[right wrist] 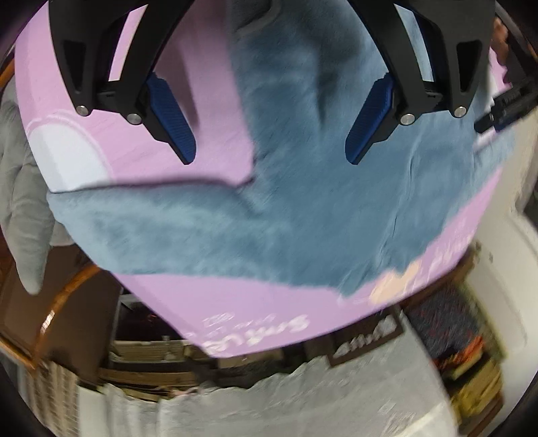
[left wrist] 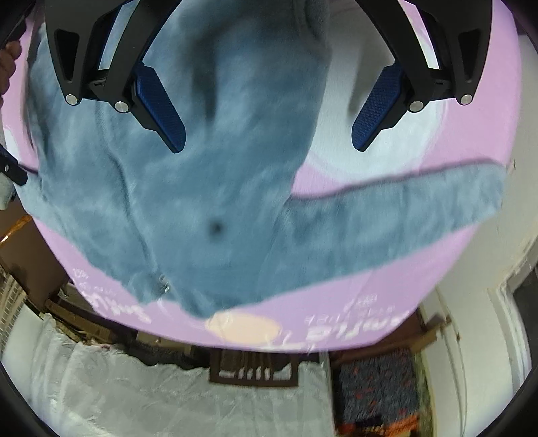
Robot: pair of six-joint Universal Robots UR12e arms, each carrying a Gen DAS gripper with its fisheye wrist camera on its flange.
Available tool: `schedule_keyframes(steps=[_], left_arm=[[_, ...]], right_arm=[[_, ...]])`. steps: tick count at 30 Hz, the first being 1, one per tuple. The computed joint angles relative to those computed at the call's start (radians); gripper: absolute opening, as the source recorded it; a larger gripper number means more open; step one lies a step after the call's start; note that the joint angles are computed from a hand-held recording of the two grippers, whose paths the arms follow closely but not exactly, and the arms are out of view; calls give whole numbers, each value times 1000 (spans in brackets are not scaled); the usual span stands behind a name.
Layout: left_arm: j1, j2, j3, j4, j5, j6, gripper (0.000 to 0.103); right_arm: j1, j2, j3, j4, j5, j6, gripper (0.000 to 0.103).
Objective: Fold large clothes
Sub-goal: 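Move both tools down toward the blue jacket on the bed, then grasp the jacket sleeve cuff with the right gripper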
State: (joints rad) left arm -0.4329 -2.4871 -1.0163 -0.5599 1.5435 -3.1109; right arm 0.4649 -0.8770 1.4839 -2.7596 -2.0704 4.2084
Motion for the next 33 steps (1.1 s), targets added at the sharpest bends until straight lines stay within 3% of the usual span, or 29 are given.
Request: schedule_keyframes(steps=[5, 9, 12, 15, 19, 22, 26, 30, 33], left_arm=[[-21, -41, 63, -26, 23, 50, 100], [-25, -84, 130, -128, 44, 35, 100], [-17, -91, 144, -157, 15, 10, 100], [-18, -97, 170, -166, 23, -13, 100], [-23, -104, 203, -144, -23, -32, 100], [-41, -128, 257, -152, -43, -12, 100], [-66, -175, 336, -196, -52, 26, 100], [-72, -191, 331, -199, -54, 15, 100], [-71, -188, 299, -146, -37, 23, 100]], right_arm=[[-19, 6, -4, -20, 37, -15, 83], [-39, 16, 17, -79, 118, 12, 83], [-54, 25, 25, -97, 178, 27, 83], [-59, 17, 34, -99, 144, 55, 81], [-66, -24, 132, -224, 70, 210, 81], [-67, -59, 197, -242, 7, 313, 80], [-69, -94, 267, -253, -14, 423, 78], [-71, -102, 307, -307, -16, 493, 70], [-74, -102, 315, -325, -33, 522, 70]])
